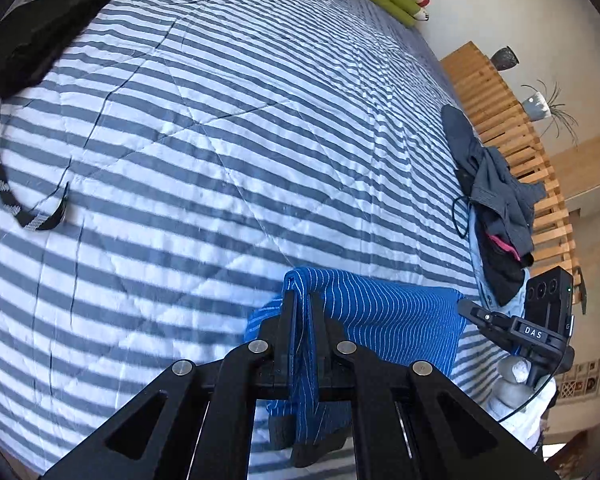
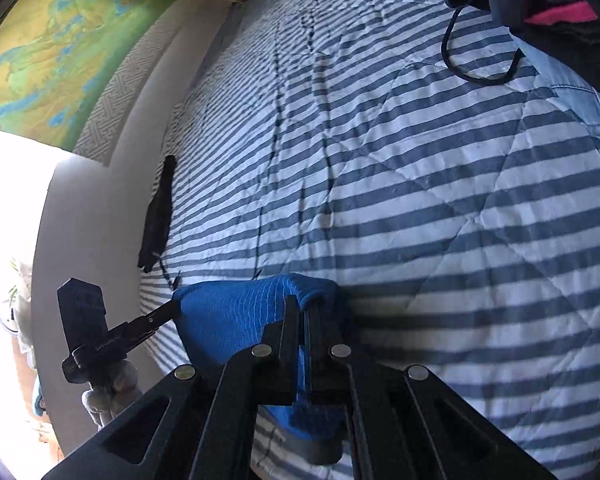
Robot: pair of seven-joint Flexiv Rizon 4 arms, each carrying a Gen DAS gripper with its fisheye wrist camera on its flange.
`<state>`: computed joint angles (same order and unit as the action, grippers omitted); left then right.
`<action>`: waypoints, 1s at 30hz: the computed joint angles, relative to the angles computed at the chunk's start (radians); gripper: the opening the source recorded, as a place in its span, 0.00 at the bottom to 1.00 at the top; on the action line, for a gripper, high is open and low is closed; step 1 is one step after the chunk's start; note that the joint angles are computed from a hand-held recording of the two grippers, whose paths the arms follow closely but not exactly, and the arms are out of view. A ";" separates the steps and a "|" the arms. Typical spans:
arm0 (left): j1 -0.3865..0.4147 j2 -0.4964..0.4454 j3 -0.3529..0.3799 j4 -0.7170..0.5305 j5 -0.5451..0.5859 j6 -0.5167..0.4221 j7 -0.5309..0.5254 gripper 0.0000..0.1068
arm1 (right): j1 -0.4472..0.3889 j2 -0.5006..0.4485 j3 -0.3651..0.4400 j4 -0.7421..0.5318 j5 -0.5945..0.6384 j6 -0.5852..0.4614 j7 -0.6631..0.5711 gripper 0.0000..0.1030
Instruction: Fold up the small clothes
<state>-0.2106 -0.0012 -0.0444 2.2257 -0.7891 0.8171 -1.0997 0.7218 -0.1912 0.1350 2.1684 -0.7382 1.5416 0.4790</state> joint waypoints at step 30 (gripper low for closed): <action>-0.052 -0.003 -0.019 0.064 0.202 0.136 0.012 0.21 | 0.045 -0.006 0.209 -0.173 0.212 -0.558 -0.506 0.07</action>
<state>-0.2625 -0.0039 -0.0633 2.2897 -0.5875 0.9534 -1.0878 0.7671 -0.1976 0.3436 1.9955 -0.5261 0.9834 -0.0271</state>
